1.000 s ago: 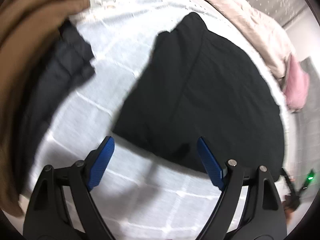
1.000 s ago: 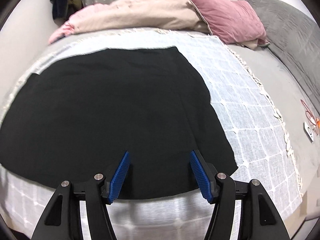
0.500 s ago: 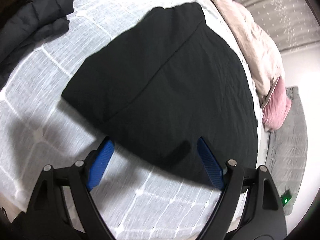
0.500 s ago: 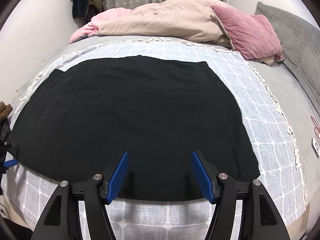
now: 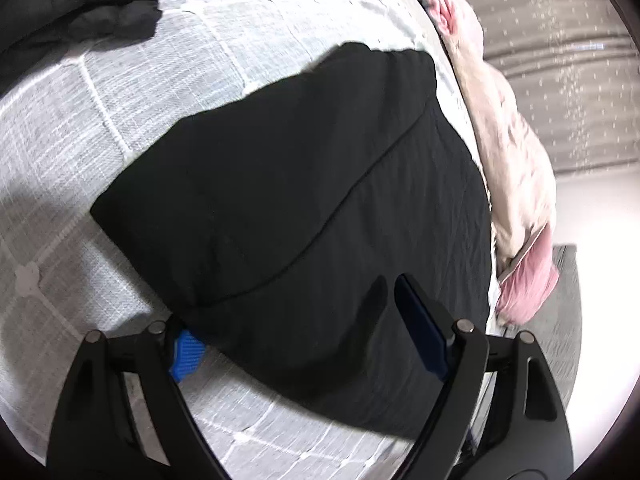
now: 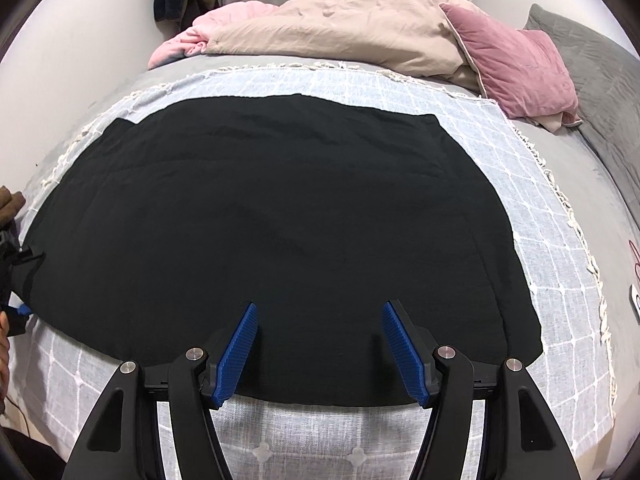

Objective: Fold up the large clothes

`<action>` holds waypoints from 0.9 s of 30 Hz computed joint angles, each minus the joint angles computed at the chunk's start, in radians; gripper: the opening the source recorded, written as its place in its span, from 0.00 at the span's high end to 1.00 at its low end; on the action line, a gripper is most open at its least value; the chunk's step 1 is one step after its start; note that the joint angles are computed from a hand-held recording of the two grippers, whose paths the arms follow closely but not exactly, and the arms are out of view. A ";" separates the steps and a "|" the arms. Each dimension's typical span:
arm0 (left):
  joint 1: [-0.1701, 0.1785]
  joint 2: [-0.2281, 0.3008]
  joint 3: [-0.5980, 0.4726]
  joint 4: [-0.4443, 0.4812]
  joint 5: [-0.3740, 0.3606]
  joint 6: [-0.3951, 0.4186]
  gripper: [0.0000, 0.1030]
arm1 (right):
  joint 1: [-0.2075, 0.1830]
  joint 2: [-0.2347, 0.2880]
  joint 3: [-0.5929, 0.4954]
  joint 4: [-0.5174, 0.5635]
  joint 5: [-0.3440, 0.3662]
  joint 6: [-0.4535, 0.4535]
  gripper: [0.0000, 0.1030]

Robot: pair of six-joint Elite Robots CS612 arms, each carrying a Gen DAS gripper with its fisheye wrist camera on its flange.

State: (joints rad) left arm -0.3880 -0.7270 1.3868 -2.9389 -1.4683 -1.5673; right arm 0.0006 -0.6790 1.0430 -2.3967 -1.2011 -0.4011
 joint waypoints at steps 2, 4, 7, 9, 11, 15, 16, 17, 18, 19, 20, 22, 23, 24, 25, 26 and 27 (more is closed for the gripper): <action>-0.003 0.003 -0.003 -0.003 0.025 -0.024 0.17 | 0.002 0.000 0.000 0.003 -0.003 -0.005 0.36; -0.008 0.006 -0.007 -0.003 0.061 -0.044 0.17 | 0.004 0.001 0.001 0.004 -0.006 -0.013 0.36; -0.016 0.006 -0.010 0.014 0.112 -0.071 0.23 | 0.007 0.002 0.001 0.006 -0.013 -0.018 0.36; -0.023 -0.001 -0.012 0.064 0.151 -0.100 0.35 | 0.006 0.003 0.002 0.005 -0.011 -0.017 0.36; -0.028 -0.005 -0.010 0.080 0.178 -0.131 0.45 | 0.003 0.004 0.003 0.004 -0.001 -0.015 0.36; -0.038 -0.013 -0.015 0.102 0.239 -0.147 0.63 | -0.001 0.009 -0.004 0.022 0.026 -0.005 0.36; -0.044 -0.015 -0.023 0.118 0.264 -0.137 0.67 | -0.002 0.010 -0.006 0.029 0.033 -0.005 0.36; -0.047 -0.015 -0.032 0.134 0.285 -0.128 0.69 | -0.002 0.011 -0.008 0.037 0.041 -0.004 0.36; -0.053 -0.016 -0.041 0.151 0.309 -0.119 0.71 | -0.004 0.013 -0.012 0.048 0.051 -0.003 0.36; -0.060 -0.017 -0.051 0.162 0.344 -0.102 0.72 | -0.004 0.014 -0.015 0.056 0.056 -0.004 0.36; -0.065 -0.017 -0.057 0.164 0.370 -0.090 0.74 | -0.004 0.015 -0.018 0.063 0.059 -0.004 0.36; -0.078 -0.018 -0.063 0.139 0.431 -0.039 0.75 | -0.005 0.020 -0.025 0.075 0.061 -0.002 0.36; -0.085 -0.017 -0.070 0.117 0.463 0.006 0.75 | -0.005 0.021 -0.029 0.079 0.062 -0.002 0.36; -0.093 -0.015 -0.078 0.096 0.494 0.054 0.75 | -0.007 0.024 -0.034 0.085 0.064 0.001 0.36; -0.103 -0.009 -0.094 0.065 0.533 0.129 0.76 | -0.008 0.025 -0.036 0.088 0.067 0.004 0.36; -0.110 -0.003 -0.107 0.042 0.558 0.186 0.76 | -0.009 0.026 -0.039 0.091 0.070 0.008 0.36; -0.119 0.007 -0.128 0.015 0.583 0.257 0.76 | -0.012 0.029 -0.043 0.095 0.075 0.013 0.36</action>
State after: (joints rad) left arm -0.5066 -0.7198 1.2584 -2.9243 -0.8858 -1.3099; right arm -0.0112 -0.6503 1.0001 -2.3019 -1.1265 -0.3886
